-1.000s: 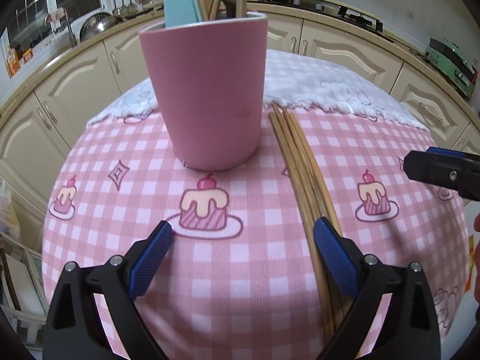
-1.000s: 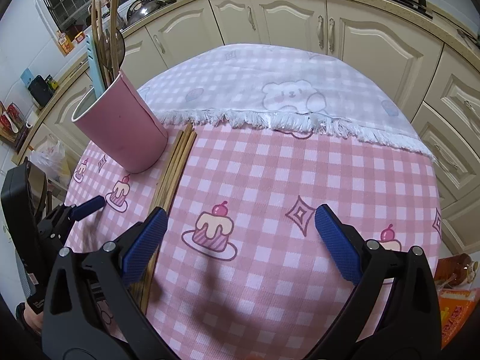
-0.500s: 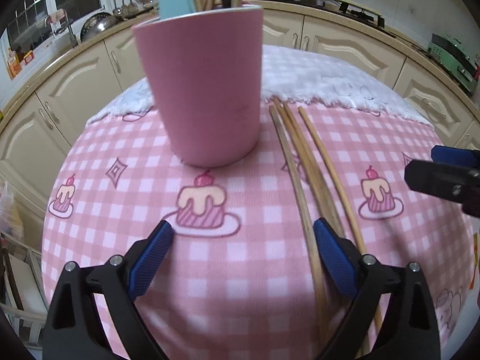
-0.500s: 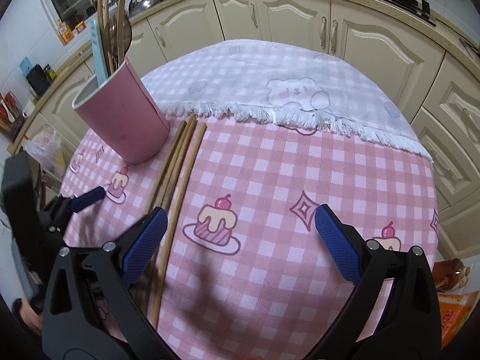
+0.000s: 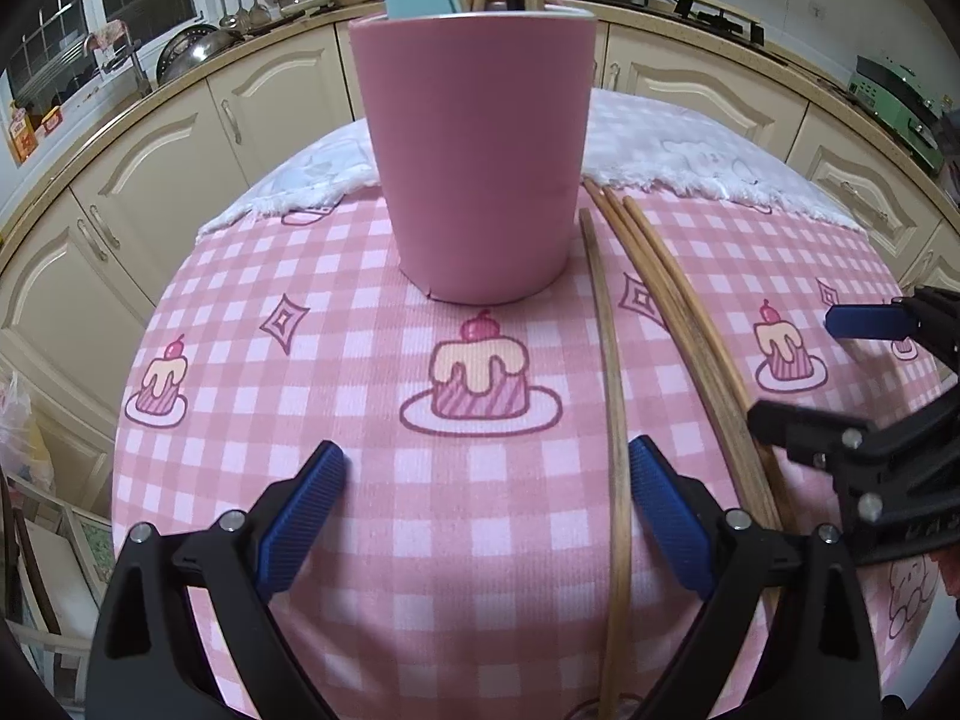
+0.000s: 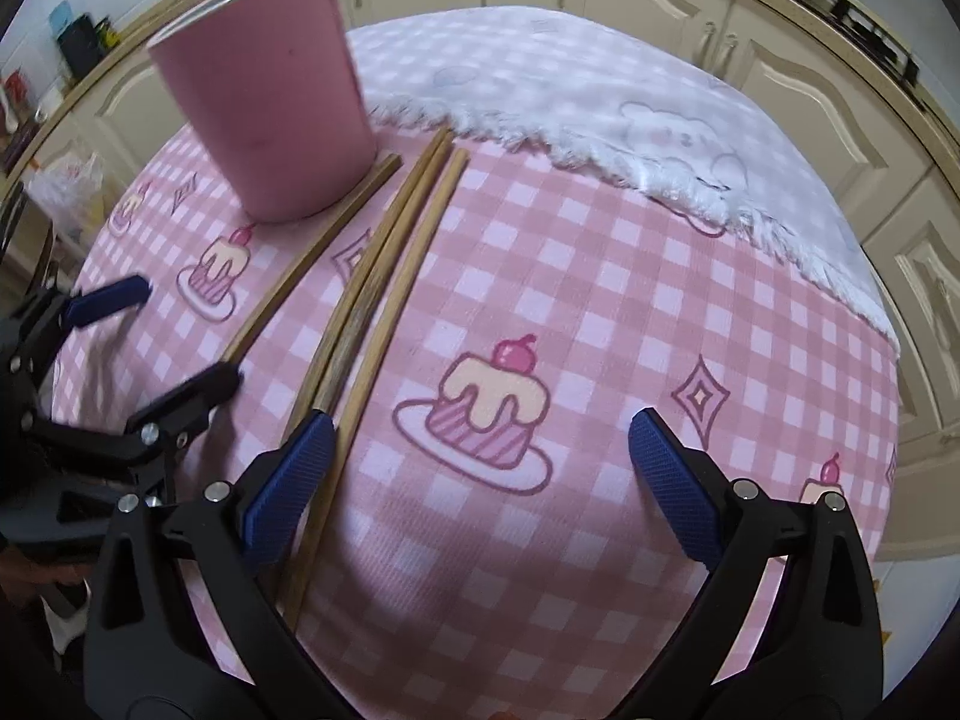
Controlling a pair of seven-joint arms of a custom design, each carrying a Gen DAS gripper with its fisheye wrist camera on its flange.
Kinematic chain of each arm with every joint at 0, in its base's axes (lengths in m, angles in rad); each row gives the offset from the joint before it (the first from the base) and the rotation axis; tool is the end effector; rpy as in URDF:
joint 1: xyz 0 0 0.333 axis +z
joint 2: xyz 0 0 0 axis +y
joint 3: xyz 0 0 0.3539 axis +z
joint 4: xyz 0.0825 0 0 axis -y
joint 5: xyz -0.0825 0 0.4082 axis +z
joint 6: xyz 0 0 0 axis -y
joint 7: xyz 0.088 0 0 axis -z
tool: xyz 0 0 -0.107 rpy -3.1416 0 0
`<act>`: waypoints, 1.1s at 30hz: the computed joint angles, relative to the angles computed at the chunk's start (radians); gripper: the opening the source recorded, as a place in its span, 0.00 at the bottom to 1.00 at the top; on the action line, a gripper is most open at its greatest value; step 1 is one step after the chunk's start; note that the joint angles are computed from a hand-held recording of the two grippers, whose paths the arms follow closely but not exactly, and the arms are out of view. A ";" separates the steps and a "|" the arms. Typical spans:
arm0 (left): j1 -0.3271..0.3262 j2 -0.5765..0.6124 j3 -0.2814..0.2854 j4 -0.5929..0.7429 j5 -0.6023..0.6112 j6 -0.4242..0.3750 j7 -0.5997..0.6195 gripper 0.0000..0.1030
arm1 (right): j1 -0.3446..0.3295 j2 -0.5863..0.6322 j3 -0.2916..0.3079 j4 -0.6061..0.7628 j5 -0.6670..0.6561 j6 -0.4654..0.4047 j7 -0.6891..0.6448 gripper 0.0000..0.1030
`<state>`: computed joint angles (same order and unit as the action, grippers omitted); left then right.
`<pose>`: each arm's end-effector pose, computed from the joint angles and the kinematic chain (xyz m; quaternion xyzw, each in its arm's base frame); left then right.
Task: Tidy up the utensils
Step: 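Close the right gripper on a single chopstick while the left gripper grasps another chopstick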
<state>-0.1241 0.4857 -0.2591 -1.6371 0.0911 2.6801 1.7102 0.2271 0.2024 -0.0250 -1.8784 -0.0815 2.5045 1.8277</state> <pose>0.7148 -0.2551 0.4295 -0.4775 0.8314 -0.2370 0.1568 0.6587 0.1366 0.4745 -0.6916 0.6903 -0.1389 0.1610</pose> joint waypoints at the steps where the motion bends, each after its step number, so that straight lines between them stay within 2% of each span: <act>1: 0.000 0.003 -0.001 0.006 0.003 -0.004 0.006 0.90 | 0.000 0.000 0.002 0.002 0.008 -0.009 -0.001 0.94; 5: -0.013 0.021 0.017 0.043 0.029 -0.022 0.008 0.90 | 0.008 0.014 -0.003 0.025 -0.008 -0.041 0.027 0.94; 9: -0.003 0.033 0.003 0.072 0.020 -0.058 0.041 0.90 | 0.016 0.013 -0.010 0.026 -0.059 -0.065 0.048 0.93; 13: -0.023 0.038 0.017 0.088 0.057 -0.066 0.066 0.90 | -0.006 0.005 -0.009 0.037 -0.035 -0.105 0.023 0.81; 17: -0.043 0.063 0.022 0.147 0.089 -0.120 0.106 0.90 | -0.023 0.069 -0.001 0.145 0.004 -0.164 -0.051 0.68; 19: -0.033 0.089 0.001 0.202 0.066 -0.179 0.158 0.83 | -0.027 0.121 0.006 0.228 0.033 -0.205 -0.097 0.65; 21: -0.022 0.123 -0.022 0.277 0.017 -0.266 0.205 0.71 | -0.025 0.159 0.003 0.288 0.049 -0.232 -0.121 0.58; 22: -0.023 0.138 -0.025 0.309 0.001 -0.299 0.222 0.68 | -0.022 0.180 0.001 0.323 0.051 -0.248 -0.128 0.48; 23: -0.022 0.154 -0.030 0.341 -0.017 -0.332 0.242 0.59 | -0.019 0.192 -0.003 0.340 0.052 -0.253 -0.132 0.36; 24: -0.018 0.172 -0.040 0.380 -0.043 -0.374 0.265 0.49 | -0.016 0.207 -0.007 0.366 0.049 -0.264 -0.137 0.31; 25: -0.024 0.177 -0.037 0.395 -0.052 -0.387 0.274 0.43 | -0.015 0.216 -0.008 0.382 0.050 -0.272 -0.150 0.22; 26: -0.031 0.182 -0.033 0.405 -0.056 -0.394 0.283 0.23 | -0.015 0.218 -0.006 0.384 0.057 -0.271 -0.164 0.08; 27: -0.033 0.186 -0.038 0.421 -0.068 -0.417 0.299 0.05 | -0.013 0.218 -0.007 0.384 0.060 -0.269 -0.169 0.07; 29: -0.050 0.178 -0.025 0.409 -0.064 -0.404 0.302 0.04 | -0.019 0.198 -0.006 0.346 0.083 -0.233 -0.177 0.06; 33: -0.028 0.130 -0.034 0.325 -0.111 -0.352 0.312 0.04 | -0.046 0.113 0.005 0.213 0.180 -0.112 -0.179 0.06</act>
<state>-0.1521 0.6160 -0.2935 -1.3117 -0.0196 2.3285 2.0227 0.1807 0.3154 -0.0201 -1.6650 0.0984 2.3923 1.6491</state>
